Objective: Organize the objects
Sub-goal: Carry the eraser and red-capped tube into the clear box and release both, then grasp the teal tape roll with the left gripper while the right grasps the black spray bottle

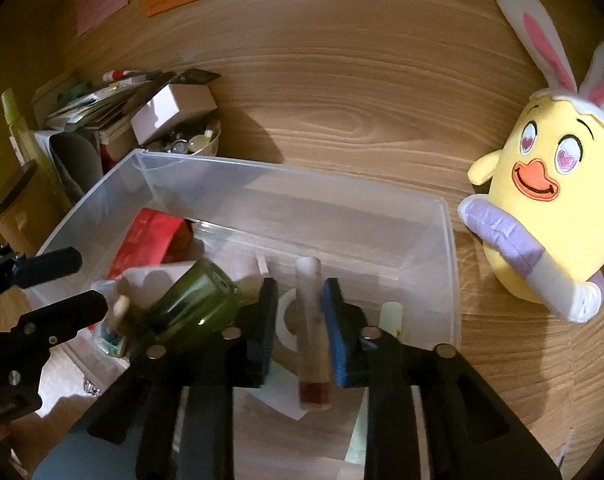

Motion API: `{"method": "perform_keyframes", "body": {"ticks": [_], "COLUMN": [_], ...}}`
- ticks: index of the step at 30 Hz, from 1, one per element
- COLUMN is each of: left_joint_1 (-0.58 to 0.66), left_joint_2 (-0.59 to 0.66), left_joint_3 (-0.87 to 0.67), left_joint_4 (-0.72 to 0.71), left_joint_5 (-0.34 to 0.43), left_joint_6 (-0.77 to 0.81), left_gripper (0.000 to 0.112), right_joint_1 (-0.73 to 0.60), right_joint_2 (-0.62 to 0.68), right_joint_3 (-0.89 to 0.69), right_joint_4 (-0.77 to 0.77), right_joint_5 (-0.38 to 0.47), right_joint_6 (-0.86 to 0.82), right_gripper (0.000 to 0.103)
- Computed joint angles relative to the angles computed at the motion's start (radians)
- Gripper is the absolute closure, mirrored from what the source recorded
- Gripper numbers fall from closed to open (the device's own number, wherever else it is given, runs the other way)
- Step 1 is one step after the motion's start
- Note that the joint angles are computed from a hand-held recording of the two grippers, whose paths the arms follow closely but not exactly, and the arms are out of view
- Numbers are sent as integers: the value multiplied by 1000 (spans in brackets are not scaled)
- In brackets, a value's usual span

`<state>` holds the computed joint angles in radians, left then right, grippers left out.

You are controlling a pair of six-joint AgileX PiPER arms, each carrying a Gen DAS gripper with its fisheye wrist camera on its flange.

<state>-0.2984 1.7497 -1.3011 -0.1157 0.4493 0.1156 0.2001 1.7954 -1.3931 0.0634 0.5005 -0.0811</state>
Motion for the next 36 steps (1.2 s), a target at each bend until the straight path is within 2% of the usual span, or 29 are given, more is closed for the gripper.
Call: {"method": "perform_keyframes", "body": {"ticks": [3,5,11,13,16,20,24,30,36], "left_joint_1": [-2,-4,-16,-25,-31,-34,-42,-44,-32], "left_joint_2": [-35,-64,-156,-192,-235,-278,-319,-373,-420], "left_joint_3": [28,47,120,160,219,293,371,473,537], "left_joint_4": [-2,-1,42,81,99,110,167,238,183], "left_joint_5": [-10,-17,-41,-60,-73,-80,-92,-97,-104], "left_joint_6": [-5,-11,-63,-104,-121,-137,-194,-257,-203], "left_gripper": [54,49,35,27,26,26,26,26,26], "right_joint_1": [16,20,9,5,1,-9,26,97,132], "right_joint_2": [-25,-49,-165,-211,-278,-339,-372,-324,-255], "right_joint_3": [24,41,132,176,245,319,384,412,391], "right_joint_4": [-54,-55,52,88,131,270,296,307,292], "right_joint_5": [-16,-25,-52,-65,-77,-59,-50,-33,-18], "right_joint_6": [46,43,-52,-89,-137,-282,-328,-335,-303], "right_gripper": [67,65,56,52,48,47,47,47,47]}}
